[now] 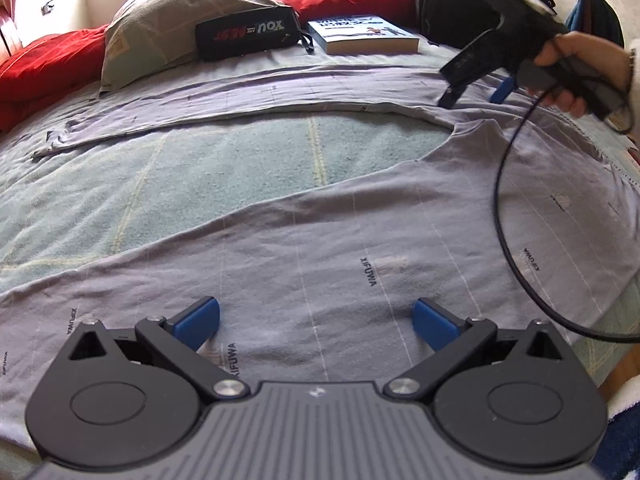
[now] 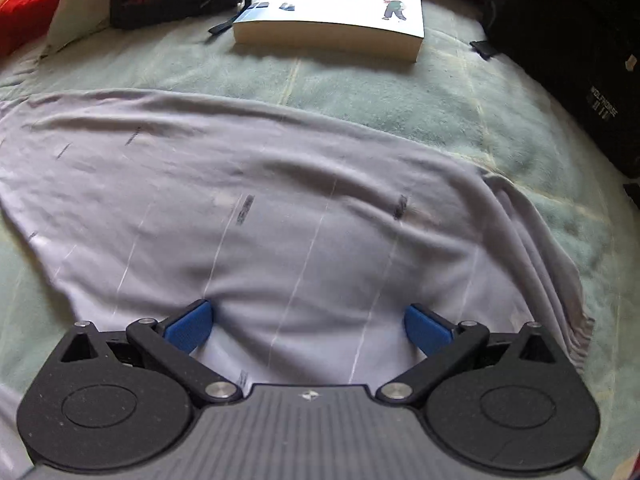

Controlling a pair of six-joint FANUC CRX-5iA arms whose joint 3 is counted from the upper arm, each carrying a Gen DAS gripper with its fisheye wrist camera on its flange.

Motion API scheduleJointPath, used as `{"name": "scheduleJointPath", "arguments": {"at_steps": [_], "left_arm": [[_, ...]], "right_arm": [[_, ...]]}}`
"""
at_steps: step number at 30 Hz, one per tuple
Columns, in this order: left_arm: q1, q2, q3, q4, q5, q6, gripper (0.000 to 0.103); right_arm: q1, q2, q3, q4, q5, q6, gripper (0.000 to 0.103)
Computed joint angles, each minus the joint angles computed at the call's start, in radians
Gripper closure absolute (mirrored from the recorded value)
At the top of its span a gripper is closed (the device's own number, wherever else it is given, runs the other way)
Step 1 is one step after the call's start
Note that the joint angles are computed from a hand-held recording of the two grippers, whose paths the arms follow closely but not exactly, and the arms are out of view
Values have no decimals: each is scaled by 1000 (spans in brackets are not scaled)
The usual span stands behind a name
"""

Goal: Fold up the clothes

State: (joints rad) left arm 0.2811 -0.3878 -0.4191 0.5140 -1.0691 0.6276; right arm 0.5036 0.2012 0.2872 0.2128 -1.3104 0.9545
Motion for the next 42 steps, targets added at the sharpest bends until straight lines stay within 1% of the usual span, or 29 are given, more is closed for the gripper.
{"name": "scheduleJointPath", "arguments": {"at_steps": [3,6,8,11,12,15,18,20,23,26,27,30,33,38,40,42], "left_arm": [[0,-1,1,-1,-1,0,1],[-1,-3,0,-4,0,3,1],[-1,-5,0,-5,1,5,1],[-2,-8,-1,-8,2,9,1],[-2,-8,-2,-9,3,10,1],[-2,-11,-2,-11,4,13,1],[-3,-15,-3,-16,5,16,1],[-5,-20,-3,-22,4,19,1],[-6,-27,-2,-32,3,24,1],[-7,-35,-2,-39,4,27,1],[-7,-38,-2,-39,6,27,1],[-4,-48,-6,-38,10,29,1],[1,-56,-10,-39,8,32,1],[8,-70,-18,-26,1,23,1],[11,-71,-20,-17,1,15,1],[10,-69,-19,-16,7,16,1]], "right_arm": [[-28,28,25,0,39,-44,0],[-40,41,57,-13,32,-19,0],[-41,11,45,-28,44,-6,0],[-25,-101,-30,-69,87,34,0],[-14,-132,-53,-74,86,50,0],[39,-195,-113,-54,40,84,0],[103,-231,-195,2,21,55,0],[146,-237,-255,64,35,12,0],[201,-246,-334,154,82,-57,0],[229,-277,-361,174,116,-67,0],[228,-294,-368,163,130,-64,0],[206,-343,-371,101,158,-69,0],[134,-367,-358,22,194,-90,0],[-35,-342,-282,-163,235,-123,0],[-69,-337,-263,-246,251,-104,0],[-81,-339,-260,-310,260,-65,0]]}}
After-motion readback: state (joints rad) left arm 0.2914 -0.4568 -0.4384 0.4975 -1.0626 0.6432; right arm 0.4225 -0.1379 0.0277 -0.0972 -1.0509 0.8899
